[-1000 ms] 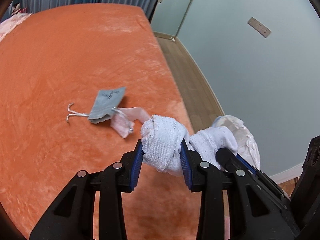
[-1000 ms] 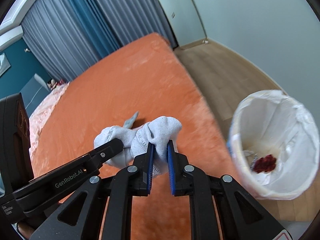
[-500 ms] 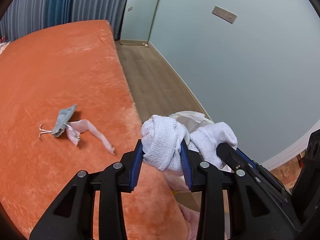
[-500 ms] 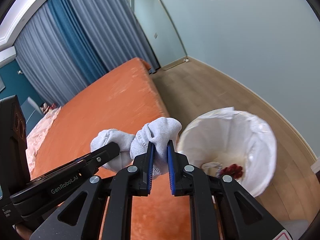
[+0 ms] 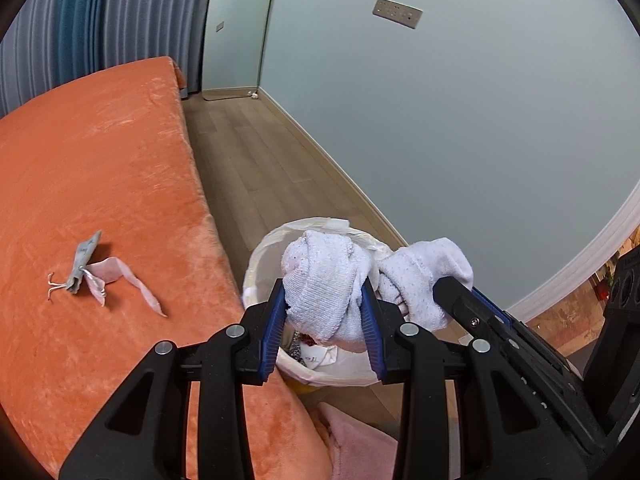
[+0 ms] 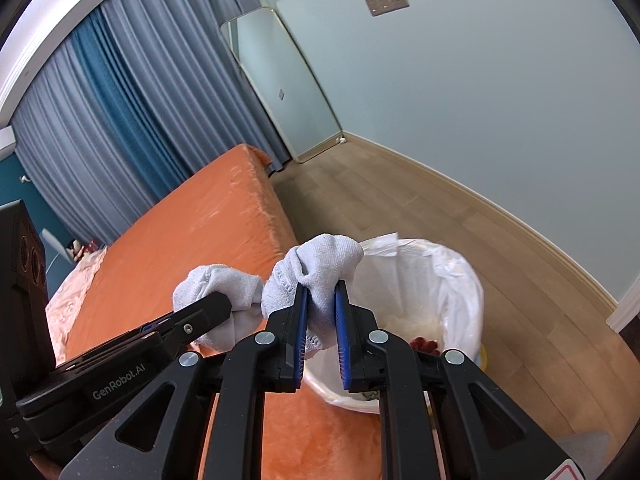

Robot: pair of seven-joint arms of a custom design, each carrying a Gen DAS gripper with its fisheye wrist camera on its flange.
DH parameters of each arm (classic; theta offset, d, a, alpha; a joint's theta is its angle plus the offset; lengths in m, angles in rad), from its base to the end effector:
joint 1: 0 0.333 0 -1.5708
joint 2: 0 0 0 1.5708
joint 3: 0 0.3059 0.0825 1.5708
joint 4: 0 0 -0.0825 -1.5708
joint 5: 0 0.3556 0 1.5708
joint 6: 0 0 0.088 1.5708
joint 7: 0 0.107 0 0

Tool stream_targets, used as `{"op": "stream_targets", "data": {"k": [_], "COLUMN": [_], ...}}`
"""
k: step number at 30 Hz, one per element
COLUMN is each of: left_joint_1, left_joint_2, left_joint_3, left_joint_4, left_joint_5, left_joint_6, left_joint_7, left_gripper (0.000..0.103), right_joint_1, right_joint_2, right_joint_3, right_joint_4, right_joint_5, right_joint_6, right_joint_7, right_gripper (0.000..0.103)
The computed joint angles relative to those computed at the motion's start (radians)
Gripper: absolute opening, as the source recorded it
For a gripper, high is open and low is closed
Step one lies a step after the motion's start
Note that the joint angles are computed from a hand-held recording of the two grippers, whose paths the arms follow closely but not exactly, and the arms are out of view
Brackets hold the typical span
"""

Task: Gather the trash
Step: 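Carry the white sock with the left gripper over the wastebasket while the right carries its sock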

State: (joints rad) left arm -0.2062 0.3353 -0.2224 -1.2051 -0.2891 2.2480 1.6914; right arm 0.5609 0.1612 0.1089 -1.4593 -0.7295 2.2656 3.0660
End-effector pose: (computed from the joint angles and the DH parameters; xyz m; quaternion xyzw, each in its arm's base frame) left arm 0.6151 -0.2542 0.6699 -0.5055 0.7725 -0.3782 0.0682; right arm 0.5043 0.3690 0.6606 -0.4414 0.7818 -0.2235 0.3795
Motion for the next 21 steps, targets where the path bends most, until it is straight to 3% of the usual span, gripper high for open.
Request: {"op": "stream_targets", "data": {"k": [8, 21], "left_joint_1": [-0.028, -0.051], "left_joint_2": [0.016, 0.034], "left_joint_3": [-0.009, -0.011], "left_joint_4": [0.026, 0.053], "left_joint_5": [0.015, 0.036], "left_joint_6": [-0.011, -0.018], "left_joint_7": [-0.001, -0.003], "left_gripper": [0.034, 0.034], "right_joint_1": [-0.018, -0.039], "right_joint_2": [-0.071, -0.094], "right_joint_3": [0.012, 0.038], "right_joint_4": [-0.081, -0.104], "right_joint_5": [-0.025, -0.035], "right_joint_6": [-0.006, -0.019], "right_joint_7": [0.042, 0.067], "right_gripper": [0.013, 0.013]}}
